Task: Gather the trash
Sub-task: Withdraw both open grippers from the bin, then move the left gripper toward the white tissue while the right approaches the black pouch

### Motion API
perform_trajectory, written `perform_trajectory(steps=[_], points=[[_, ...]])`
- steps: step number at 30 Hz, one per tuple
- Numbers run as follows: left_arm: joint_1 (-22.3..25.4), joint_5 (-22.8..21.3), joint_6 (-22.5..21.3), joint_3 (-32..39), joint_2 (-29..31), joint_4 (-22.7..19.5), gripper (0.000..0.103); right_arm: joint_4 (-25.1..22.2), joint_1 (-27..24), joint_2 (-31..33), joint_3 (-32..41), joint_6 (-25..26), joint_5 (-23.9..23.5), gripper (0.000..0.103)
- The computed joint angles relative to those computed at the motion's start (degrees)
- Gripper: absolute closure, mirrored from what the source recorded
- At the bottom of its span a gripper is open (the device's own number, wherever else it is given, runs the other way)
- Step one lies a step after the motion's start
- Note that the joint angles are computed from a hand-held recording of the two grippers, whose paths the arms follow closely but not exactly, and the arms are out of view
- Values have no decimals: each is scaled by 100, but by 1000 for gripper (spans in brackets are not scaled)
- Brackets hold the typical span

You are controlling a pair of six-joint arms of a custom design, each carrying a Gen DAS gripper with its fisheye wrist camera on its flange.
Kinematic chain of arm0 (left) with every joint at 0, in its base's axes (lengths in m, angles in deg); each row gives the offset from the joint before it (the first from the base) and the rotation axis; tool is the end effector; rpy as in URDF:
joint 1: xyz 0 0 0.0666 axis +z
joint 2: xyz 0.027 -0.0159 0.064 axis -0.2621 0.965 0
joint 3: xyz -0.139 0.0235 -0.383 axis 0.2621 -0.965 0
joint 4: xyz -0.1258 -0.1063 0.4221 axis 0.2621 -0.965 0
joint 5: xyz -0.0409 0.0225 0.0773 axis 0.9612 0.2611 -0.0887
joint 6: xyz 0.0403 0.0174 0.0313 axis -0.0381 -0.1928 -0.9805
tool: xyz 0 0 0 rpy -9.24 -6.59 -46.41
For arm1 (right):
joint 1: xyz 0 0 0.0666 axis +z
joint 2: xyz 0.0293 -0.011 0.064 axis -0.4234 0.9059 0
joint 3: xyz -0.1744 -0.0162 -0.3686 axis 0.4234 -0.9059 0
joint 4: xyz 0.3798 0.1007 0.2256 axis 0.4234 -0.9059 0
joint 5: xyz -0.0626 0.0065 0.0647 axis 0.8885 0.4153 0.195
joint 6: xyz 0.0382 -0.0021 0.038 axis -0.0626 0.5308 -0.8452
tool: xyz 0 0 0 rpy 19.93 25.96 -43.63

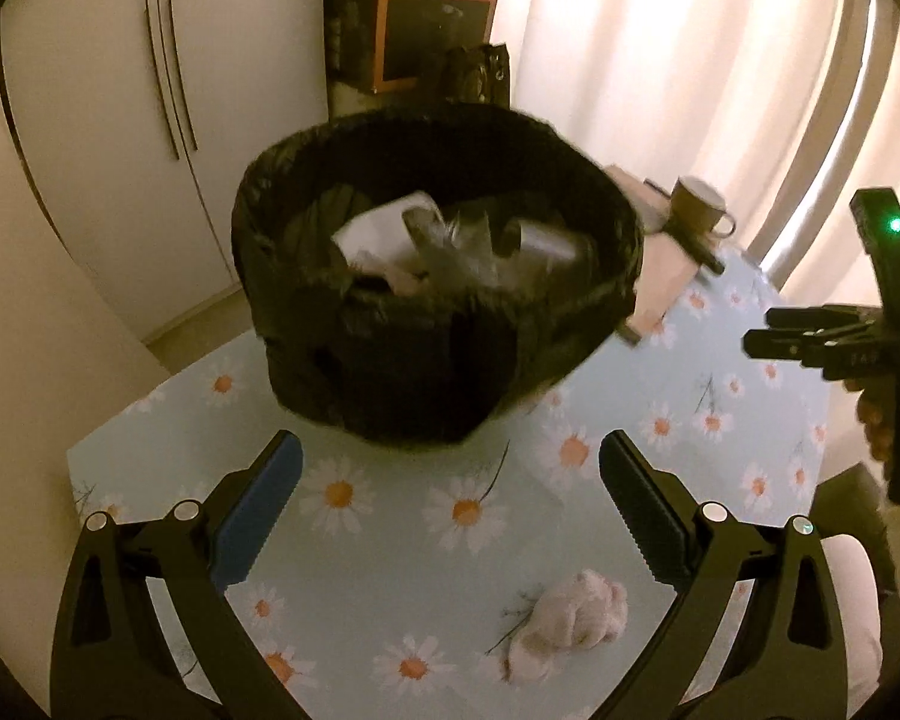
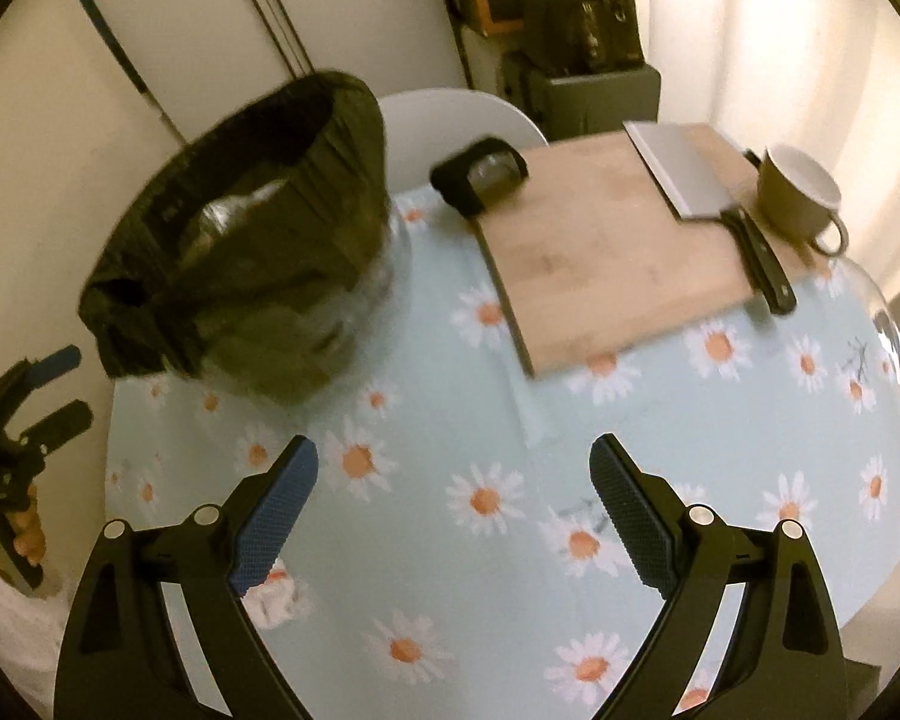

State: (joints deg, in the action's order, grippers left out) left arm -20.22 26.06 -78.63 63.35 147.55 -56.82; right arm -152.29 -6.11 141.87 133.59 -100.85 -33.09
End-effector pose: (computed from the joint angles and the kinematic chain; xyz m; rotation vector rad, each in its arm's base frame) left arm 0.3870 -0.0443 0.6237 0.5650 2.4529 -0.2764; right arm 0.3731 0.1293 0.5956 0.1107 2.6396 0.3238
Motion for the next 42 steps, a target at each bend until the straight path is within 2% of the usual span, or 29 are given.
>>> perform_trajectory(steps=[6,12,15,19,25,29,31,34,38,42], points=[[-77,-142,92,-382,-275,183,6,148,-210,-273,-356,72,-174,15],[-141,-85,321,-736,-489,163,6,328,-393,-287,-376,185,-430,15],[-162,285,419,-812,-502,-113,6,393,-415,-128,-203,362,-555,15],[-247,442,628,-1021,-649,-156,6,508,-419,65,8,532,-748,15],[-655,67,1133,-1331,-970,27,6,434,-546,407,249,1062,-857,15],[-968,-517,1882,-1449,-1086,146,6,383,-813,677,389,1424,-1247,15],[-1021,-617,2234,-1495,-1127,213,6,305,-913,837,516,1733,-1351,15],[-1203,-1116,2927,-1576,-1224,314,6,237,-1059,1060,701,2144,-1467,15],[-1497,-1555,3510,-1685,-1324,307,6,244,-1239,1321,837,2669,-1408,15],[-1751,-1885,3939,-1844,-1352,165,6,317,-1438,1630,946,2836,-1538,15]])
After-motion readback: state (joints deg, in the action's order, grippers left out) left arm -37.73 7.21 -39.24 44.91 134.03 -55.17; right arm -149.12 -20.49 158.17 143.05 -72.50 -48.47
